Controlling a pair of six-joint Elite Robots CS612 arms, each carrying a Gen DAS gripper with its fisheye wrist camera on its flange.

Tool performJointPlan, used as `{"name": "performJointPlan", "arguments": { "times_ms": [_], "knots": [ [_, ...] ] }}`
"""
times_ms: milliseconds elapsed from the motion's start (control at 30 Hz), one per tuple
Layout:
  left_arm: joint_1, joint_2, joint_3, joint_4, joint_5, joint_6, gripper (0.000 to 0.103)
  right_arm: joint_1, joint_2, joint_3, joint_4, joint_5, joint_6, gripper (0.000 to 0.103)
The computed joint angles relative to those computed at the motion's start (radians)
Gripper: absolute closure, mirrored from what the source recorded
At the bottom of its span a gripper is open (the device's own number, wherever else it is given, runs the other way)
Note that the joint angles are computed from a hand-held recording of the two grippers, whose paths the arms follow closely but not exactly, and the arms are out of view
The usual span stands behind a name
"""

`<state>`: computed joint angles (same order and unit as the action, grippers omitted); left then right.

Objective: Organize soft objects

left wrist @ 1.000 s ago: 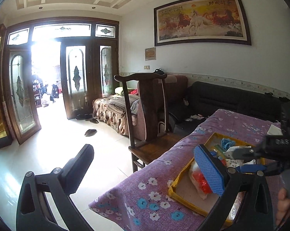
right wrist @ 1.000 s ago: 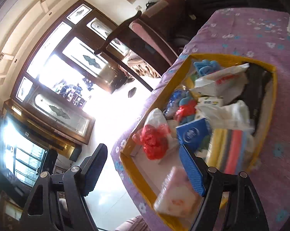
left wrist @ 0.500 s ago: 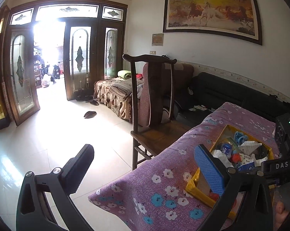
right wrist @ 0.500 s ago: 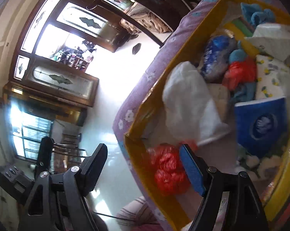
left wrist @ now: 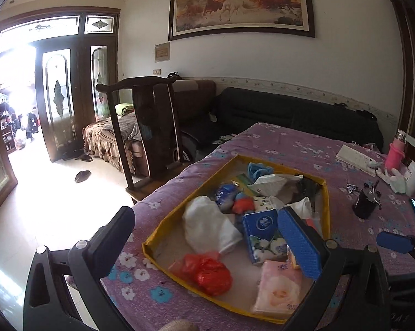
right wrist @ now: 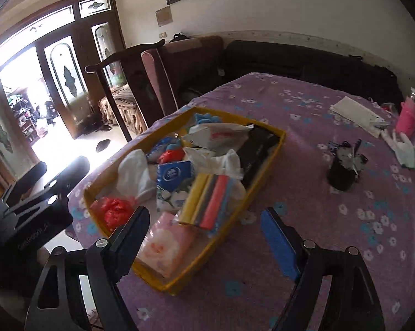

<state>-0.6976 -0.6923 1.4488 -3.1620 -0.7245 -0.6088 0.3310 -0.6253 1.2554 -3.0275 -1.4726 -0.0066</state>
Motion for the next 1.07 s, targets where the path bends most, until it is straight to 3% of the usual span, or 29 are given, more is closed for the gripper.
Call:
{"name": "performJointPlan", "arguments": {
  "times_ms": [133,300,567,1067],
  "knots": [
    [-0.007,0.0,-0.007,0.019,-0.046,0.006,0.0,0.0,-0.013,0.05,-0.036,-0.089,-0.029,0.016],
    [0.005,-0.015,-0.001,0.139,-0.165,-0.1,0.0,0.005,-0.015,0.071,-0.051,-0.165,-0.037,0.016],
    [0.003,-0.02,-0.001,0.252,-0.219,-0.135,0.0,0.01,-0.015,0.074,-0.048,-0.207,-0.044,0.015],
    [0.018,-0.041,0.035,0.231,-0.282,-0.089,0.0,0.033,0.001,0.033,-0.018,-0.27,-0.041,0.014]
  ]
}}
